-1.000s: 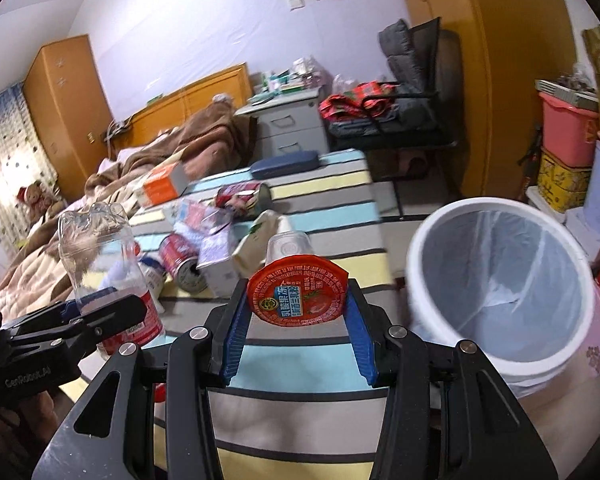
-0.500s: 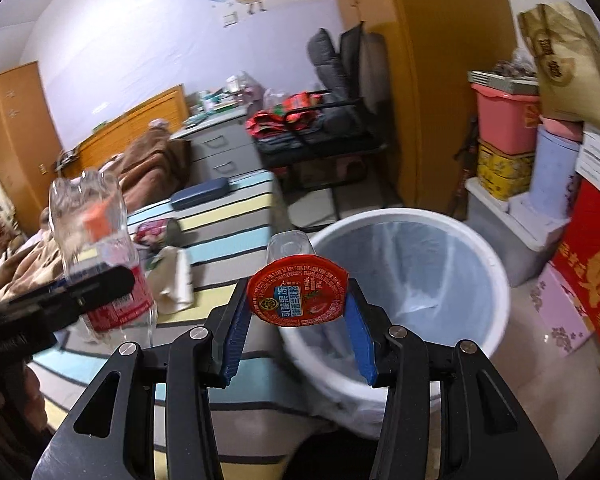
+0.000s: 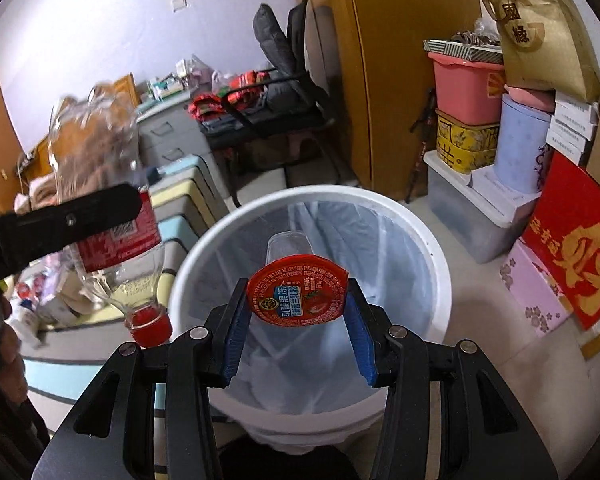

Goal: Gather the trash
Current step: 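Open both tools to drop the bottle and jelly cup into the bin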

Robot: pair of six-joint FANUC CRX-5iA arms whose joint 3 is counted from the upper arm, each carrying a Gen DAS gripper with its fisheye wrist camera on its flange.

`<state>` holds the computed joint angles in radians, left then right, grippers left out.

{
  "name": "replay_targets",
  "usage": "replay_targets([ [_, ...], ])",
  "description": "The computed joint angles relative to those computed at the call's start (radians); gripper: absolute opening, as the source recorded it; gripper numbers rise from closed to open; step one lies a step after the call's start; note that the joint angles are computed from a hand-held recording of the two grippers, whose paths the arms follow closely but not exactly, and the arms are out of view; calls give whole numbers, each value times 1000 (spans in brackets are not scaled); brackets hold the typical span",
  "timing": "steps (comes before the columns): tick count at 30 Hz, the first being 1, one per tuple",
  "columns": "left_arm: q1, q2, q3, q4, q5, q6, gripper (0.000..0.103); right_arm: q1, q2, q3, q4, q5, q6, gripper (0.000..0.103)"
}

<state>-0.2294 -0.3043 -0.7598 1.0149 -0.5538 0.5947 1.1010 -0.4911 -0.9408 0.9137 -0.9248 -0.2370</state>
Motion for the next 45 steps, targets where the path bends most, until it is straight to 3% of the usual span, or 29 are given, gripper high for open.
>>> replay_targets([
  [8,-31,83,32,-24,19,16,65,-36,29,18,-86,5,59,47],
  [10,-20,96,39,-25,-9,18,71,-39,32,24,-106,2,67,49],
  [11,-21,98,42,-35,-9,21,74,-38,31,23,-103,-1,64,53],
  [12,-22,92,37,-35,3,18,77,-35,30,21,-97,-7,56,64],
  [14,-23,84,30,-28,10,14,77,-37,30,22,-97,-9,52,72],
  [23,23,15,-1,-79,14,43,77,1,26,28,-75,-48,12,72],
  [35,171,-140,-81,-109,-41,46,77,86,42,47,23,-111,-77,72],
  [45,399,-269,-157,-87,-138,-5,77,82,98,73,111,-22,-93,72],
])
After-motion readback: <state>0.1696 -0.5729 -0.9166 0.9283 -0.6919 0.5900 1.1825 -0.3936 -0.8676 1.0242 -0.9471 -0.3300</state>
